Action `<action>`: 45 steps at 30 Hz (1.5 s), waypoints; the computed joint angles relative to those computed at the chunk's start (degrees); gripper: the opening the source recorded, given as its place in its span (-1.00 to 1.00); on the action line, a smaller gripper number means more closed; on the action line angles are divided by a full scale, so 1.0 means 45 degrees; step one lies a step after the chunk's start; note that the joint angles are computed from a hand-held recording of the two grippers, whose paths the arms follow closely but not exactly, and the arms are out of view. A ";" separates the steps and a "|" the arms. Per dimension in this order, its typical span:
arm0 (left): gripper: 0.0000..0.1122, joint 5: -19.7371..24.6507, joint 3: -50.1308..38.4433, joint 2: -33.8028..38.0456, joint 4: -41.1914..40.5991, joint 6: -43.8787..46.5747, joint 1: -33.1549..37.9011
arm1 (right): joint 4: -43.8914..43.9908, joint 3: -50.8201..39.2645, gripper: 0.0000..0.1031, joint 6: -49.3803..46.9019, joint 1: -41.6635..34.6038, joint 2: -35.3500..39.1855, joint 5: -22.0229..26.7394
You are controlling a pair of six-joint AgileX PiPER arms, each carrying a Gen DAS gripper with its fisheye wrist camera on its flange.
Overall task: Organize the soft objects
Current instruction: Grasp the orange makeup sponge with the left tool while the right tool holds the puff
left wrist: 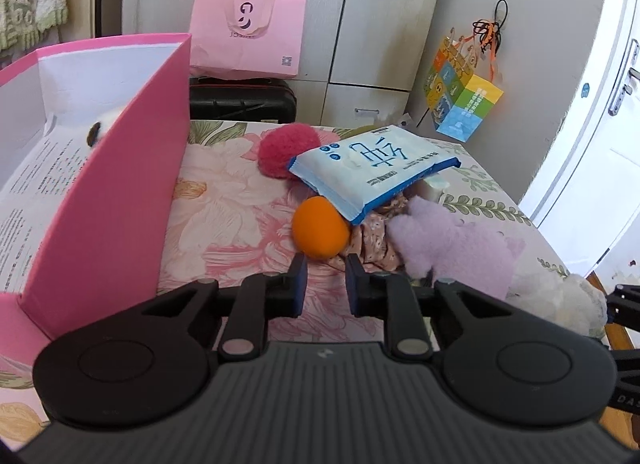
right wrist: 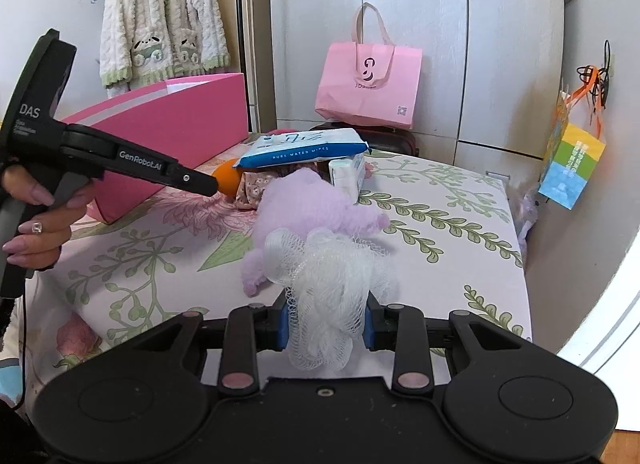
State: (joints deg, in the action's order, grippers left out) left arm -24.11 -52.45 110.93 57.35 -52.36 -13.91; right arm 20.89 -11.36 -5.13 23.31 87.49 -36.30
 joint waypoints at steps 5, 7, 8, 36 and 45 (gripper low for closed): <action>-0.51 0.0188 -0.0250 0.0400 -0.2497 0.2029 -0.0387 | 0.0385 0.0040 -0.27 -0.0208 0.0156 -0.0089 -0.0003; -0.44 0.0321 -0.0419 0.0529 -0.3083 0.2748 -0.0569 | 0.0382 -0.0008 -0.27 -0.0198 0.0117 0.0004 0.0003; -0.38 0.0324 -0.0522 0.0611 -0.3151 0.2823 -0.0614 | 0.0334 -0.0031 -0.27 -0.0175 0.0054 0.0053 0.0000; -0.37 0.0504 -0.0076 0.0356 -0.3616 0.1745 -0.0616 | -0.1676 -0.0147 -0.24 0.1336 -0.1096 0.1166 -0.0812; -0.39 0.0183 0.1027 -0.0287 -0.4398 0.3011 -0.0592 | -0.0952 -0.0157 -0.26 0.1220 -0.0772 0.1103 -0.0774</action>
State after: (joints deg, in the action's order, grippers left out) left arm -23.28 -47.83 109.64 37.56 -38.81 -16.57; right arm 16.60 -12.07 0.36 19.83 92.45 -39.78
